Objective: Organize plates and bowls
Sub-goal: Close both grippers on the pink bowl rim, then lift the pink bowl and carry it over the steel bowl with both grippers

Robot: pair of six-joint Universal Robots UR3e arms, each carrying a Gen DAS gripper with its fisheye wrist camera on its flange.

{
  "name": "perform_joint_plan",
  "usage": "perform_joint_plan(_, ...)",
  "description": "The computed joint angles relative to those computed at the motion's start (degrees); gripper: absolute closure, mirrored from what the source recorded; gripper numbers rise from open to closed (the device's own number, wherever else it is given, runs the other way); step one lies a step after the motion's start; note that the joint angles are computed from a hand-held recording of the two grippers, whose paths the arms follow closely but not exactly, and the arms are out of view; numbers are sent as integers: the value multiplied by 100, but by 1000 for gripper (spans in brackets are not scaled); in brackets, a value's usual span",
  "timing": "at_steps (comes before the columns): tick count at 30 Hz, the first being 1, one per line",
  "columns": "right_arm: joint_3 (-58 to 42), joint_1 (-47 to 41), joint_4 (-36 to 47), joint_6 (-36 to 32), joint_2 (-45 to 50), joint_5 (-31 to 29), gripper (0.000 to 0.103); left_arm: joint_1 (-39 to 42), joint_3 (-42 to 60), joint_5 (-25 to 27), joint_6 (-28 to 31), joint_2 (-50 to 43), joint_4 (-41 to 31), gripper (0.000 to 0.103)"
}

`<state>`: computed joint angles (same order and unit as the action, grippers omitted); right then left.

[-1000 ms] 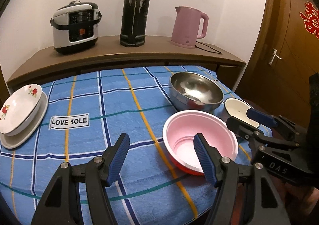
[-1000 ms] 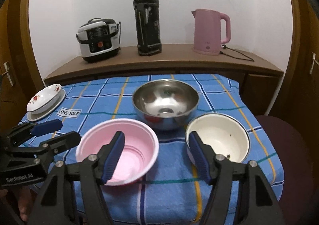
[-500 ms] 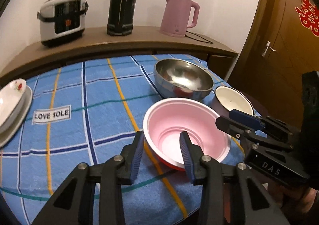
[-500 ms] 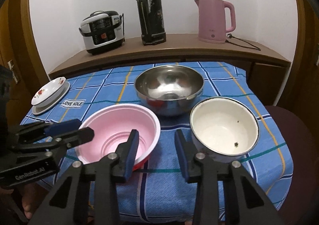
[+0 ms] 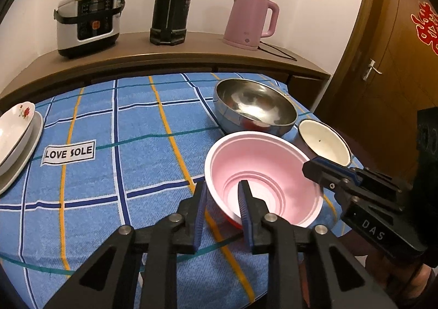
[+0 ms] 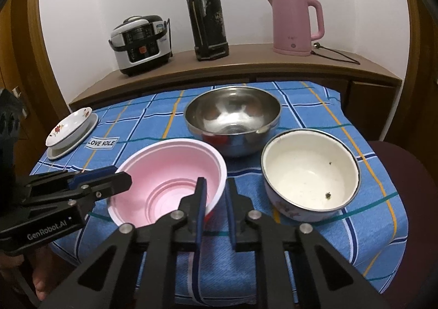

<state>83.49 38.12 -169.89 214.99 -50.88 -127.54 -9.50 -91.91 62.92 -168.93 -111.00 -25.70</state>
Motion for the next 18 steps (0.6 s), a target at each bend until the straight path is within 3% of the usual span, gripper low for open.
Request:
perform_joint_plan(4,-38,4,-59,-34,47,62,90,-21,-75,153,-50,23,157,77)
perform_joint_plan(18,-339,176,-78,-138,103,-151,90,164,-268,-45,-213,269,370,77)
